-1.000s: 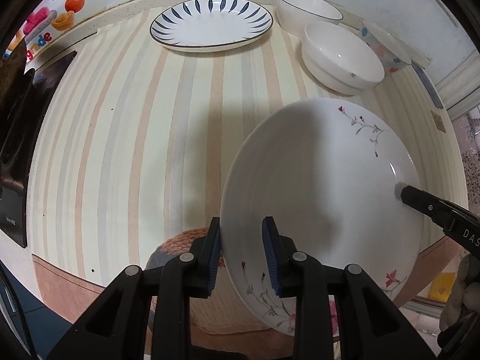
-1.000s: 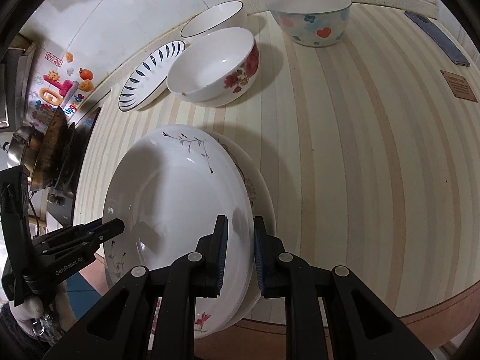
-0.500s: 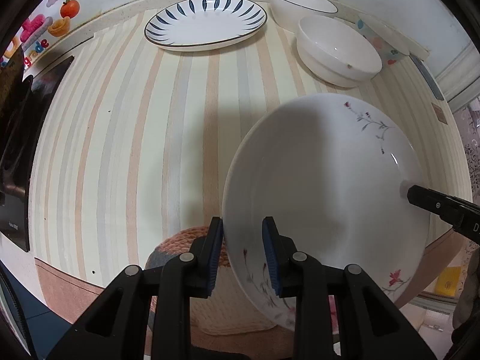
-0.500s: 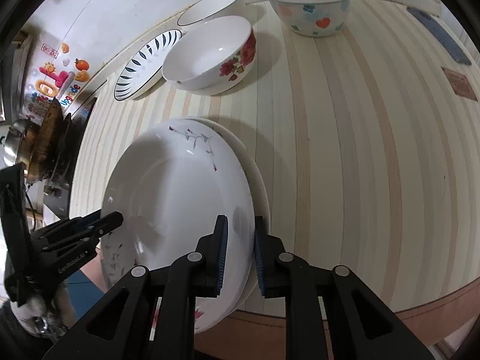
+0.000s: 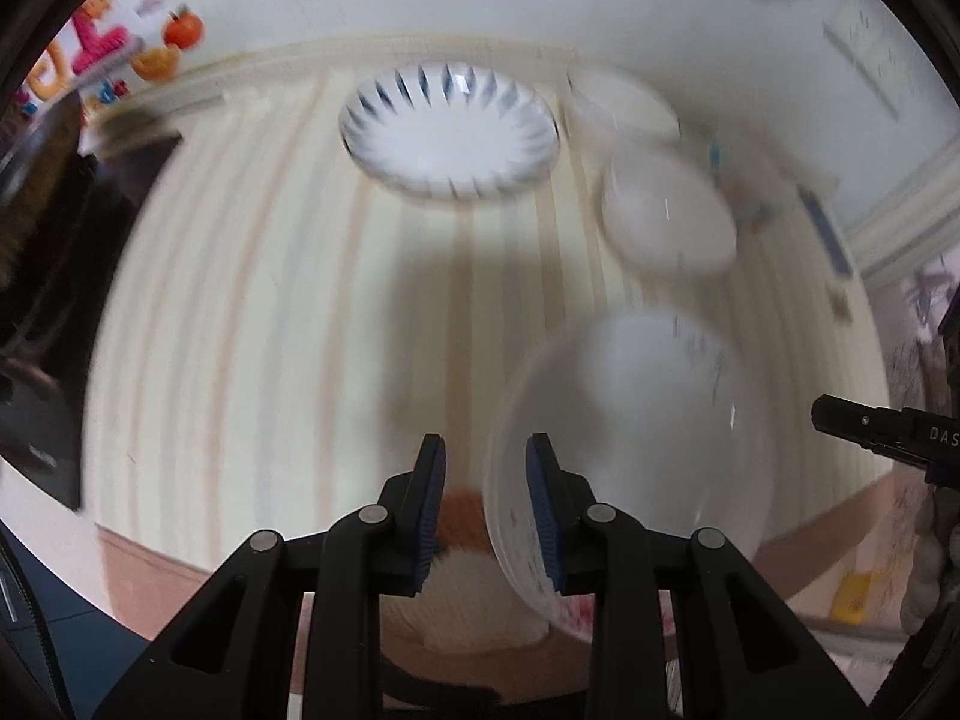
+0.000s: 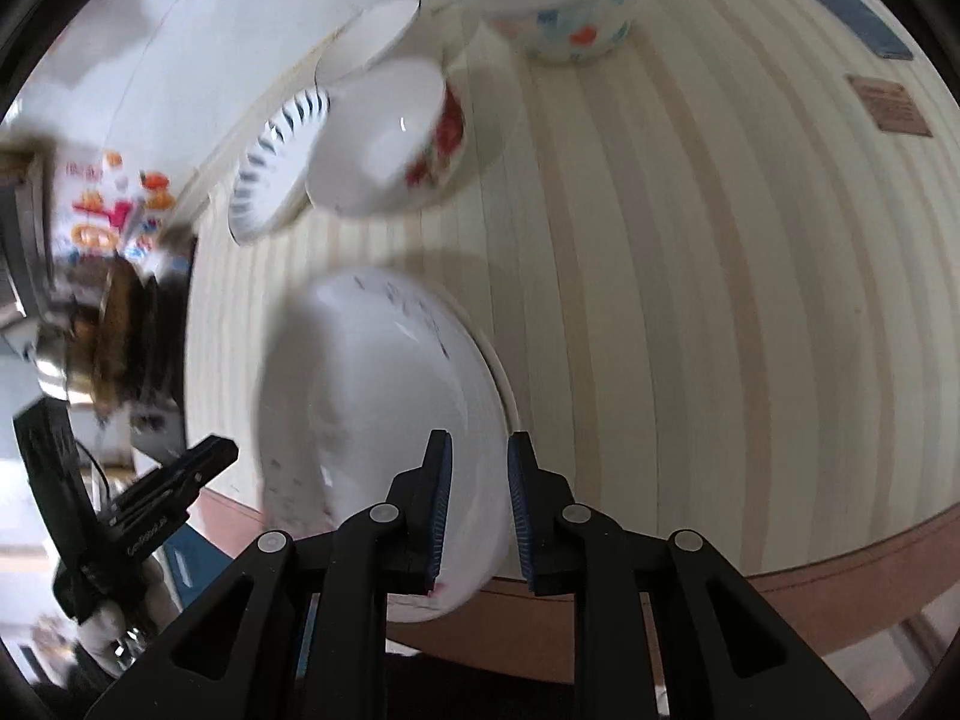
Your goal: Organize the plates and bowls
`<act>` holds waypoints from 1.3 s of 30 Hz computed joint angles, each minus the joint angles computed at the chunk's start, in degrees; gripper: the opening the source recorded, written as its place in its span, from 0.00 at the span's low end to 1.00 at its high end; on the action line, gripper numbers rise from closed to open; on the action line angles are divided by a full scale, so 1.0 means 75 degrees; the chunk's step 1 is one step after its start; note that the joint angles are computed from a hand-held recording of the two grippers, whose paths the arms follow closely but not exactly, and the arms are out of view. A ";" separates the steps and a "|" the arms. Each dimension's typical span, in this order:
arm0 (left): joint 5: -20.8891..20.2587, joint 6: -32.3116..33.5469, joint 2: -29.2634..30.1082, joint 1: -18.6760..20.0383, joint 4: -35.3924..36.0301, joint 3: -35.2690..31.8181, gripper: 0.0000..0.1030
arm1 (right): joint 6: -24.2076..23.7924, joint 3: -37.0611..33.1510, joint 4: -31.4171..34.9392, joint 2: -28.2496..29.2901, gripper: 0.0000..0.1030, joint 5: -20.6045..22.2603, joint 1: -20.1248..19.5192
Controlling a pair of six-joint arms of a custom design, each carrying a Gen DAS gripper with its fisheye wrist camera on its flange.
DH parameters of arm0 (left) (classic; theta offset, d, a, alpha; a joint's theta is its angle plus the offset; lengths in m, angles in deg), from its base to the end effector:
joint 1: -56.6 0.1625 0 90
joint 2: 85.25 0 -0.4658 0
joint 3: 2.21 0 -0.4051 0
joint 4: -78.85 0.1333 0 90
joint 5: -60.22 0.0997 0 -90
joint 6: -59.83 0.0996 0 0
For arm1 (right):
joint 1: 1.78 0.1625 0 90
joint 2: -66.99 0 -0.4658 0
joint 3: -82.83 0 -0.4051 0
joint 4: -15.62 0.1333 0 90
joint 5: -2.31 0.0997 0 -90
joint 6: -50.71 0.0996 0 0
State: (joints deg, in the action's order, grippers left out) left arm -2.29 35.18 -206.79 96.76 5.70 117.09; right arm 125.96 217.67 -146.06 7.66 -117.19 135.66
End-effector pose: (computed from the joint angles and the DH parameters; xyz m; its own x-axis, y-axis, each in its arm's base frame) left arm -0.0642 -0.2888 0.4647 -0.7475 0.4241 -0.5112 0.4706 0.8813 0.0430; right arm 0.3757 -0.2306 0.0778 -0.8544 0.4837 0.1897 0.3587 0.8133 -0.4581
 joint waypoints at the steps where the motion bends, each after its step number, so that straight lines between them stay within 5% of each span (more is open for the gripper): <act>1: 0.0068 0.0167 0.0231 0.0201 -0.0333 -0.0156 0.33 | -0.0108 -0.0109 0.0042 -0.0065 0.24 -0.0052 -0.0056; 4: 0.0338 0.0699 0.1061 0.0890 -0.1374 -0.0503 0.33 | -0.1197 -0.0791 -0.0580 0.0119 0.38 -0.0047 -0.0422; 7: 0.0809 0.1362 0.2180 0.1699 -0.2649 -0.0892 0.33 | -0.2276 -0.1693 -0.0746 0.0608 0.39 0.0242 -0.0990; 16: 0.1148 0.2324 0.4565 0.3145 -0.4042 -0.1821 0.33 | -0.3560 -0.4008 0.1112 0.2122 0.39 0.0301 -0.2349; 23: 0.1177 0.2477 0.5280 0.3529 -0.4164 -0.1949 0.33 | -0.3672 -0.4436 0.1891 0.2592 0.37 0.0301 -0.2918; 27: 0.0909 0.2829 0.5331 0.3650 -0.4662 -0.1836 0.23 | -0.3824 -0.4646 0.2163 0.2800 0.18 -0.0134 -0.2880; 39: 0.1263 0.2943 0.4629 0.3194 -0.5062 -0.1292 0.21 | -0.4139 -0.4569 0.1779 0.2883 0.16 -0.0587 -0.2553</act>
